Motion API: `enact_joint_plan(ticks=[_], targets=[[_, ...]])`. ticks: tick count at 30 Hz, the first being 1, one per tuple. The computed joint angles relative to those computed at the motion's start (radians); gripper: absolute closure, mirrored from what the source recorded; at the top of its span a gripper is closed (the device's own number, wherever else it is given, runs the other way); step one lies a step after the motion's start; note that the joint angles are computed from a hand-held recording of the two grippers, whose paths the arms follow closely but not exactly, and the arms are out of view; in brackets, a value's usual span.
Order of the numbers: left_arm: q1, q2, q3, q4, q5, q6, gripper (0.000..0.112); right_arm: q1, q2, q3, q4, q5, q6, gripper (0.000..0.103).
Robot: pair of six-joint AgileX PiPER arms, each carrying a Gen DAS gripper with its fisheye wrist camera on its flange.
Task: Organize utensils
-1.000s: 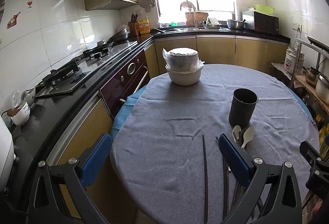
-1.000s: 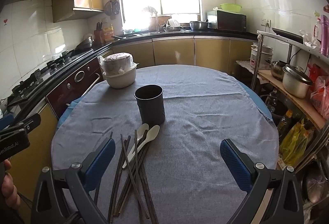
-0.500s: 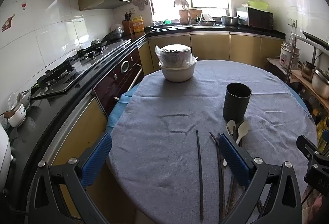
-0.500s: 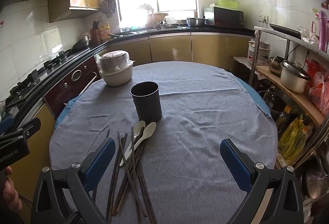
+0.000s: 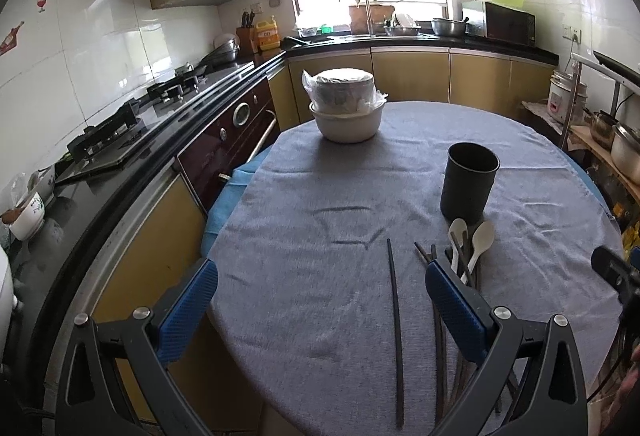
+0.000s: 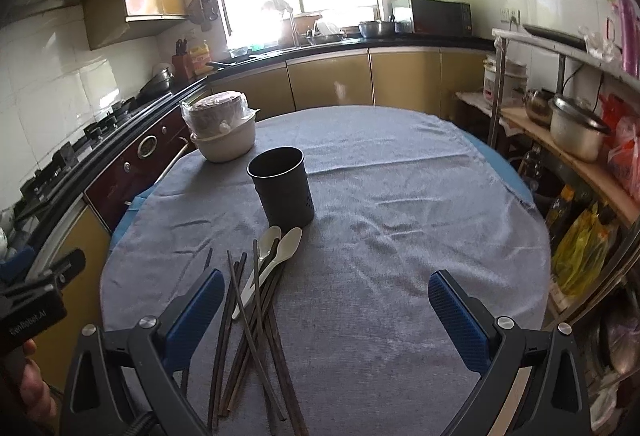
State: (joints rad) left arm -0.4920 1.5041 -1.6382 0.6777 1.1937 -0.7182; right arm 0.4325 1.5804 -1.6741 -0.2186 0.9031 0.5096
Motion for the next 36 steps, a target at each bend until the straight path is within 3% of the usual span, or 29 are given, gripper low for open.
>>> enact_joint_plan(ticks=[8,11,14,20,22,24,27,31,36], targets=[[0.12,0.017,0.056,-0.181,-0.156,0.109,0.009,-0.149,0.139,-0.063,0.426,-0.114,-0.263,0.008],[0.166,0.036,0.065,-0.272,-0.2,0.175,0.009,-0.19,0.271,-0.169,0.591,-0.085,-0.376,0.016],[0.197,0.048,0.08,-0.322,-0.238,0.219,0.009,-0.199,0.427,-0.318,0.628,-0.029,-0.402,0.026],[0.276,0.1,0.045,-0.519,-0.301,0.394,0.009,-0.202,0.734,-0.684,0.64,0.147,-0.322,0.058],[0.3,0.135,0.009,-0.596,-0.311,0.46,0.011,-0.199,0.79,-0.749,0.645,0.174,-0.298,0.08],[0.323,0.185,-0.047,-0.678,-0.303,0.529,0.025,-0.189,0.777,-0.705,0.626,0.13,-0.298,0.089],[0.349,0.303,-0.192,-0.801,-0.245,0.615,0.043,-0.177,0.696,-0.563,0.611,0.019,-0.328,0.09],[0.357,0.461,-0.388,-0.928,-0.146,0.668,0.046,-0.18,0.58,-0.398,0.593,-0.094,-0.355,0.091],[0.308,0.617,-0.587,-0.903,-0.062,0.616,0.046,-0.232,0.462,-0.227,0.683,-0.182,-0.413,0.091]])
